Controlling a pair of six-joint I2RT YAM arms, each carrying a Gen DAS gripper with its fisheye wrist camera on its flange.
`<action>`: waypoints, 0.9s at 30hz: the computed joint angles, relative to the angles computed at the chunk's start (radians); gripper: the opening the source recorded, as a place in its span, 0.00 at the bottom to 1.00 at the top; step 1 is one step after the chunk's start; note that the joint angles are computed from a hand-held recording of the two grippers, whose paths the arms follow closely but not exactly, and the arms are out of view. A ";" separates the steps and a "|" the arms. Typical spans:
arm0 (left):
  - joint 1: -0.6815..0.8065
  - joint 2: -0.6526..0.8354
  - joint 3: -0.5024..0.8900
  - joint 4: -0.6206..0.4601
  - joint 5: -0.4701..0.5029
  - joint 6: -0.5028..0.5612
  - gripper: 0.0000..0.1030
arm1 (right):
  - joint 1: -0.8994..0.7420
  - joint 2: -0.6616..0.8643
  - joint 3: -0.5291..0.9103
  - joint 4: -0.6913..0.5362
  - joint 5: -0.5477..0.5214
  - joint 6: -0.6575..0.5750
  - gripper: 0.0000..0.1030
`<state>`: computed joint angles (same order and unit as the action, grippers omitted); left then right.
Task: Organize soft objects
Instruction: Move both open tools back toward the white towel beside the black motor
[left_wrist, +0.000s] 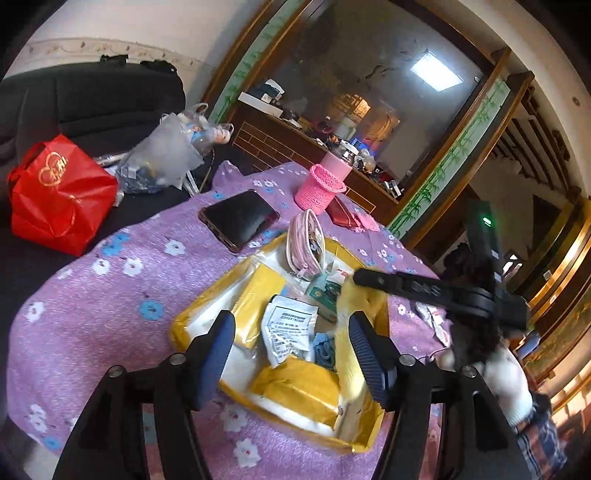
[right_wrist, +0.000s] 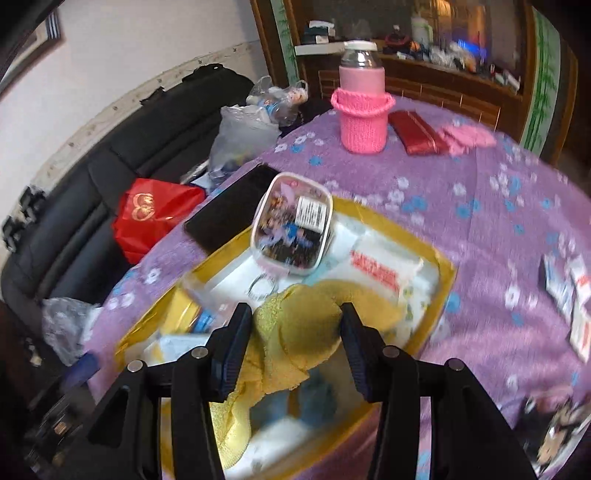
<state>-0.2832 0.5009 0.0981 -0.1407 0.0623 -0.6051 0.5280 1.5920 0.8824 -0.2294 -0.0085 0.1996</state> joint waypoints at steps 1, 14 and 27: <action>0.004 -0.017 -0.001 -0.014 0.002 0.006 0.67 | -0.002 0.012 0.006 0.013 0.000 0.001 0.48; -0.371 0.082 0.084 -0.077 -0.348 -0.097 0.72 | -0.221 -0.401 -0.251 -0.004 -0.165 -0.014 0.66; -0.954 0.751 0.473 -0.154 -0.809 -0.239 0.73 | -1.206 -0.725 -0.383 -0.404 -0.676 -0.599 0.72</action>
<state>-1.2370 1.2518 0.5712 -0.2943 -0.7463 -0.8436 -0.6781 0.8673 0.4990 -0.6334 -0.6846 -0.3991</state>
